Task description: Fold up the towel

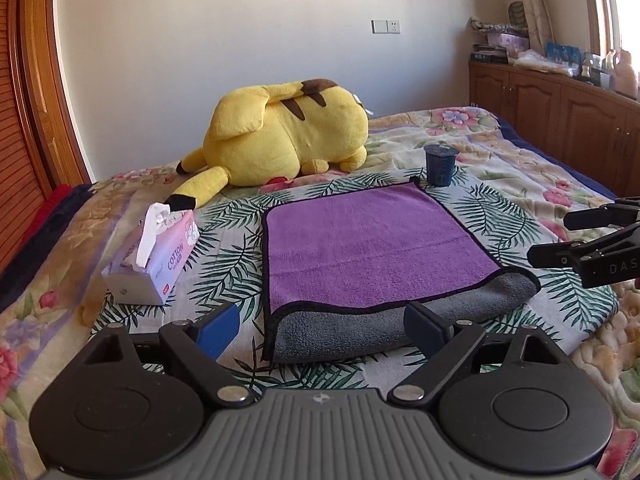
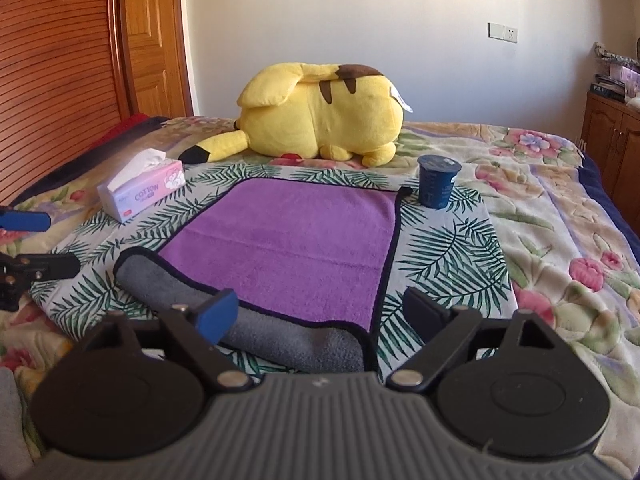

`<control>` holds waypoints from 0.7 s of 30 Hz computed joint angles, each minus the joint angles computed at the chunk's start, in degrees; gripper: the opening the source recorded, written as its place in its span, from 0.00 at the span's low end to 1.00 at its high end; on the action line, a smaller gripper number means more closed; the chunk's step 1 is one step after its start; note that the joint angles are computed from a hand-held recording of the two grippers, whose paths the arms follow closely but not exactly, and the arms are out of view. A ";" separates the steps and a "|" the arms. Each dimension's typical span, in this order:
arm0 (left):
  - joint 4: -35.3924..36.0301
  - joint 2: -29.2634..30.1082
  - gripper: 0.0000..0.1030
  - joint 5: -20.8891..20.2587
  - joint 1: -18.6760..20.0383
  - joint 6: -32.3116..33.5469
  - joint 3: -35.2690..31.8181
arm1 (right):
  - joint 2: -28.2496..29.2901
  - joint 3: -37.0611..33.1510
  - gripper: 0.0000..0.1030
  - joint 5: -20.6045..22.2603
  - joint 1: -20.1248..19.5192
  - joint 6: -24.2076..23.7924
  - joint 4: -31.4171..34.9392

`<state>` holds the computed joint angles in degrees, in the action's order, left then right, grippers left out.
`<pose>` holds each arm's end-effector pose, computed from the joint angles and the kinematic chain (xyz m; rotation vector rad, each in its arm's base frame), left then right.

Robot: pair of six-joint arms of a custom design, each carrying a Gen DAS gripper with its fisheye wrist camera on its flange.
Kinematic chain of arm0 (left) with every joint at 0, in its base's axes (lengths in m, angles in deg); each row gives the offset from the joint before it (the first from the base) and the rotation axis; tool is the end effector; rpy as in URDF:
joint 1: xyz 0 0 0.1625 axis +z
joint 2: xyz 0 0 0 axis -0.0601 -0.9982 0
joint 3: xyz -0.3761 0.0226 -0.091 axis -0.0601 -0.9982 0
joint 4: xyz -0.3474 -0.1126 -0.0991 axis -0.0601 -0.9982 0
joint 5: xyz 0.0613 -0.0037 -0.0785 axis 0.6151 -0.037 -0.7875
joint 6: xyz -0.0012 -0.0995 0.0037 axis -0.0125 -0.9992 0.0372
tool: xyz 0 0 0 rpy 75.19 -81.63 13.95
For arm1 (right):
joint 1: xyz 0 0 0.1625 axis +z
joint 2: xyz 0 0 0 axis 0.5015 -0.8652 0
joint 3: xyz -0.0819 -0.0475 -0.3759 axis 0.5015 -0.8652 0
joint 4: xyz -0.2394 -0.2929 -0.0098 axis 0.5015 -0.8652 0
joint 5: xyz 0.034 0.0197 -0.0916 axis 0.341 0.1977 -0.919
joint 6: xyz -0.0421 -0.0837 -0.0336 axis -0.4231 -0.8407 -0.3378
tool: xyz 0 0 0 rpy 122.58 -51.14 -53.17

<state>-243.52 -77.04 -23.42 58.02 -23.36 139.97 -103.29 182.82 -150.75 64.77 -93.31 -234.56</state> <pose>-0.0138 -0.4026 0.2132 0.3867 1.9667 -1.0916 0.1756 -0.5264 -0.0166 1.2212 -2.3896 0.9310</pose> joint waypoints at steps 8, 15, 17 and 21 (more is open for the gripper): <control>5.84 -1.11 0.62 -4.19 5.65 -0.84 -3.65 | 1.30 -3.15 0.86 -2.92 0.35 -0.01 3.91; 9.32 -1.20 0.54 -7.35 9.60 -0.79 -7.07 | 2.20 -5.78 0.76 -5.62 0.37 0.47 7.72; 10.91 -1.54 0.51 -8.62 10.71 -1.55 -7.84 | 2.47 -6.47 0.73 -6.19 0.33 0.75 8.59; 13.51 -2.05 0.43 -10.24 12.51 -2.92 -9.11 | 2.57 -7.51 0.70 -6.86 0.09 1.58 10.66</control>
